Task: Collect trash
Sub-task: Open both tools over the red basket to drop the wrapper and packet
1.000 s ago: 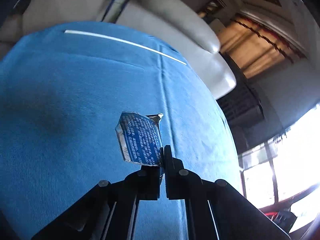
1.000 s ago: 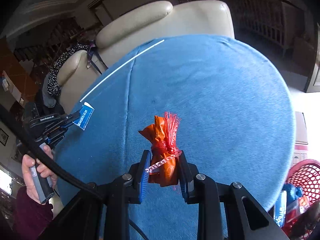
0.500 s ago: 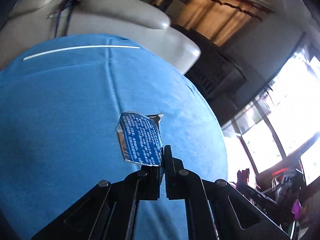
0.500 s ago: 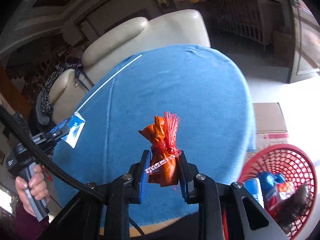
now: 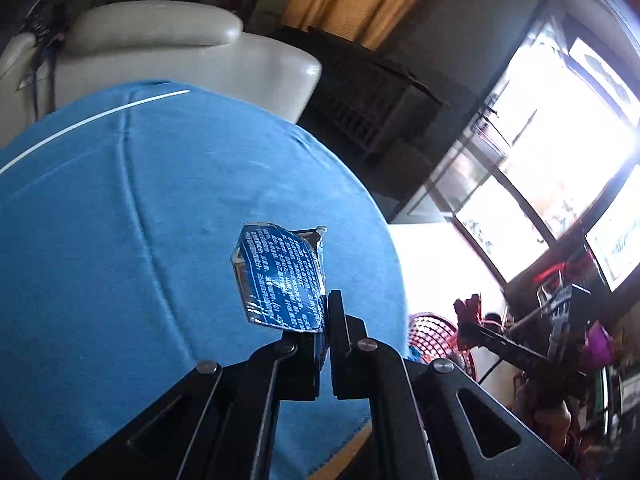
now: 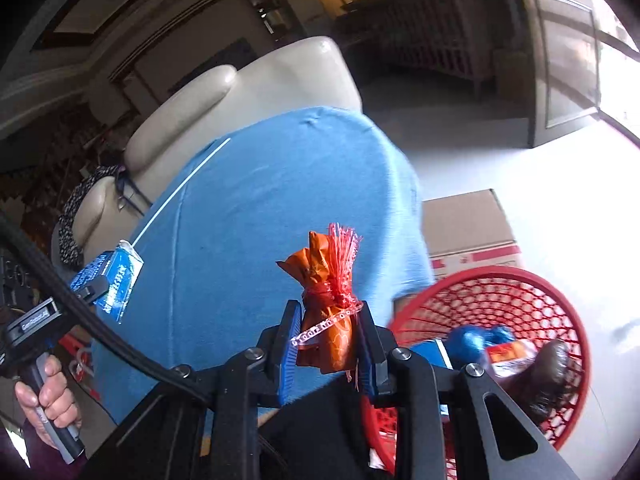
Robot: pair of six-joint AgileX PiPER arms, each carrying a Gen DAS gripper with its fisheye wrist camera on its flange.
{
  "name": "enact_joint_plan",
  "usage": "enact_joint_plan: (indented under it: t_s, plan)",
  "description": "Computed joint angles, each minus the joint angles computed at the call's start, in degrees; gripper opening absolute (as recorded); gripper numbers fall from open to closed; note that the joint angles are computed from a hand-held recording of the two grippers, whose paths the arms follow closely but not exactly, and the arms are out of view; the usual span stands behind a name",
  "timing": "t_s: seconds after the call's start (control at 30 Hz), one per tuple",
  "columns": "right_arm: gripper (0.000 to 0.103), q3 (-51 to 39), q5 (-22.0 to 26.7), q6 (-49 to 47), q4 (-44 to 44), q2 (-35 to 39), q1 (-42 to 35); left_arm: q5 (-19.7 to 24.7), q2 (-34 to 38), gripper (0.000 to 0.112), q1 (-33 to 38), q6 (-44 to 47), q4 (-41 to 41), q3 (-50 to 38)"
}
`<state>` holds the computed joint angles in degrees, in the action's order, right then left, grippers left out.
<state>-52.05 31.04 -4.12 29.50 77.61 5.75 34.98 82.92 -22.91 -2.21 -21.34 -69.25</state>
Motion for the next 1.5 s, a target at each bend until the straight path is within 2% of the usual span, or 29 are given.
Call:
enact_joint_plan:
  t_s: [0.13, 0.53, 0.67, 1.07, 1.5]
  plan:
    - [0.028, 2.7, 1.2, -2.8, 1.7, -2.7, -4.6, 1.9, 2.5, 0.004, -5.6, -3.2, 4.5, -4.1]
    - [0.028, 9.1, 5.1, -11.6, 6.8, -9.9, -17.1, 7.5, 11.4, 0.004, -25.7, -16.5, 27.3, -16.1]
    - [0.028, 10.8, 6.5, -14.1, 8.1, -11.8, -20.3, 9.9, 14.5, 0.004, -30.1, -18.8, 33.0, -19.7]
    - [0.028, 13.6, 9.1, -20.9, 12.8, -13.2, -27.1, 16.7, 19.3, 0.004, -35.7, -21.3, 41.0, -26.3]
    - [0.028, 14.2, 8.8, -21.4, 13.6, -12.8, -27.5, 17.8, 21.3, 0.004, -37.3, -22.2, 43.2, -27.5]
